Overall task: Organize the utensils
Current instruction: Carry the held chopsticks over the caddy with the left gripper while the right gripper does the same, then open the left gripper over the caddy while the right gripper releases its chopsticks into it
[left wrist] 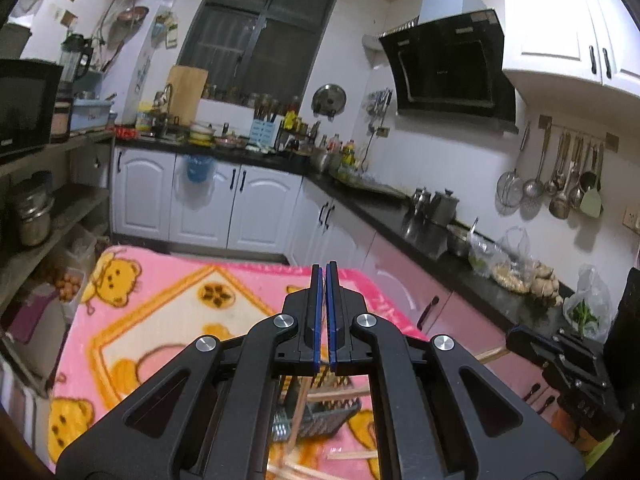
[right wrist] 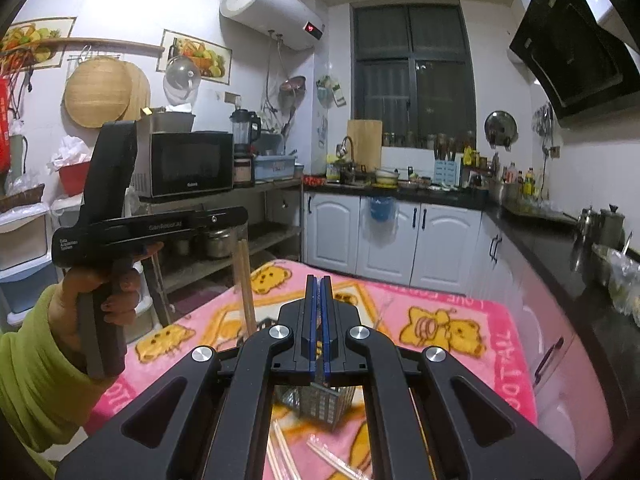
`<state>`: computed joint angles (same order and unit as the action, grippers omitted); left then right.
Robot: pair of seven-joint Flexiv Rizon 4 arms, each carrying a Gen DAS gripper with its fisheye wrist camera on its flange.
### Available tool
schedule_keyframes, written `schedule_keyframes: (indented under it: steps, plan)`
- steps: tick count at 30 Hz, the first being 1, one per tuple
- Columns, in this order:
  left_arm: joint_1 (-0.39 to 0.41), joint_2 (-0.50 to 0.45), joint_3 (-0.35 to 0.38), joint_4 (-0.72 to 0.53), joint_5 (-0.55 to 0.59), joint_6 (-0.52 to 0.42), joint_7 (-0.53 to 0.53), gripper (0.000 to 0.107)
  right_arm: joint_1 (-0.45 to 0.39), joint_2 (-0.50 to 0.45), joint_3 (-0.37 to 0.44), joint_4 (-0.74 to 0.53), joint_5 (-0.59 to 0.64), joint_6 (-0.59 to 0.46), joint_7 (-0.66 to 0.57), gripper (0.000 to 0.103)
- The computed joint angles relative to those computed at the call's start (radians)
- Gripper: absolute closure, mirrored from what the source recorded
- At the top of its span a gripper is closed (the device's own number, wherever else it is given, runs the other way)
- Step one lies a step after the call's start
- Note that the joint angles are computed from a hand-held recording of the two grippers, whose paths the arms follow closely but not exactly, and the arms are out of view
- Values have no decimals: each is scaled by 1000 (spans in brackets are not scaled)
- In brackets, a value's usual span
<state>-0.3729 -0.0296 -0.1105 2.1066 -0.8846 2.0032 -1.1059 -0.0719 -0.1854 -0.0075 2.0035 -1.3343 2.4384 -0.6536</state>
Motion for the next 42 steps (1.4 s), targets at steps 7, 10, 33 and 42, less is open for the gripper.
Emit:
schedule_keyframes:
  steps: [7, 10, 33, 42]
  plan:
    - [-1, -18, 2, -55, -3, 31, 29, 106, 11, -9, 3, -29, 22, -24, -3, 101]
    - [9, -27, 12, -73, 30, 28, -4, 106, 14, -14, 3, -38, 23, -40, -4, 101]
    - [202, -112, 22, -163, 590, -109, -531, 106, 31, -103, -23, -95, -101, -143, 131, 101]
    - [467, -133, -219, -161, 770, -152, -681, 106, 41, -144, -43, -121, -146, -134, 212, 100]
